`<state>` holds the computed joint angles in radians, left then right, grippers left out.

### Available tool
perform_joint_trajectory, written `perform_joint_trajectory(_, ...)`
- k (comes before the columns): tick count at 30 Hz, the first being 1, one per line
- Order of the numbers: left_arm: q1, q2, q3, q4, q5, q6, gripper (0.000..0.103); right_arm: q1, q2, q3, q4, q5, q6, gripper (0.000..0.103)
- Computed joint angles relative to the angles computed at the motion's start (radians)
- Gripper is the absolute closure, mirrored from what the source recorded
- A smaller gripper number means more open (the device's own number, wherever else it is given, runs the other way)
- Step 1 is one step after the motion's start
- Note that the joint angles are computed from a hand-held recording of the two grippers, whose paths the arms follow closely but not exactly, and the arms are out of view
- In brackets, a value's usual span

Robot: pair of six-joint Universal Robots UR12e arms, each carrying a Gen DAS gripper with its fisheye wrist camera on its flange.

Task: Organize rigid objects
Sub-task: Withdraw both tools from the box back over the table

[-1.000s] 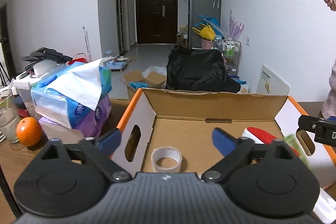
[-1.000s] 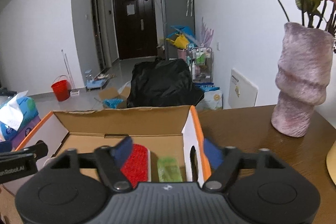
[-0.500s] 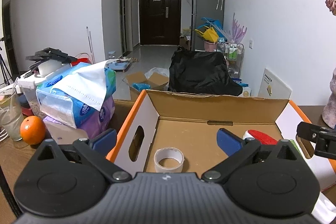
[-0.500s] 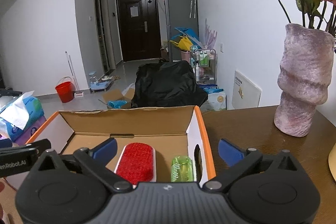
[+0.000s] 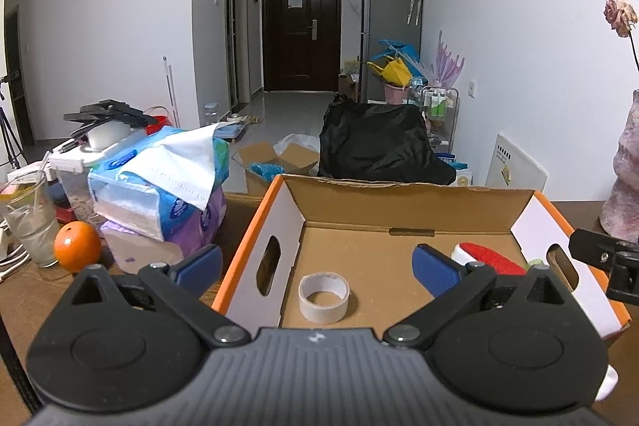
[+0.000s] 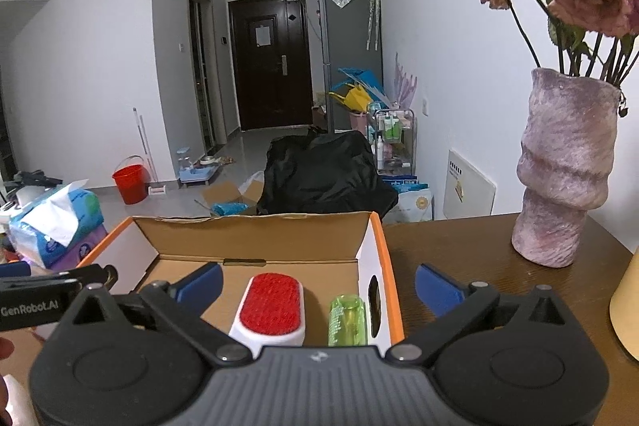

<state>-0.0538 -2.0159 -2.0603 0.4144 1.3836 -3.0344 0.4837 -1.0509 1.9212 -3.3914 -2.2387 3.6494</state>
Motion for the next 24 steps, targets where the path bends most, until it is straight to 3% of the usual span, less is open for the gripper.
perform_joint_trajectory(24,0.058,0.092,-0.157,0.062,-0.049,0.054,0.0,0.101,-0.041,0.069,-0.049,-0.064,-0.024,0.0)
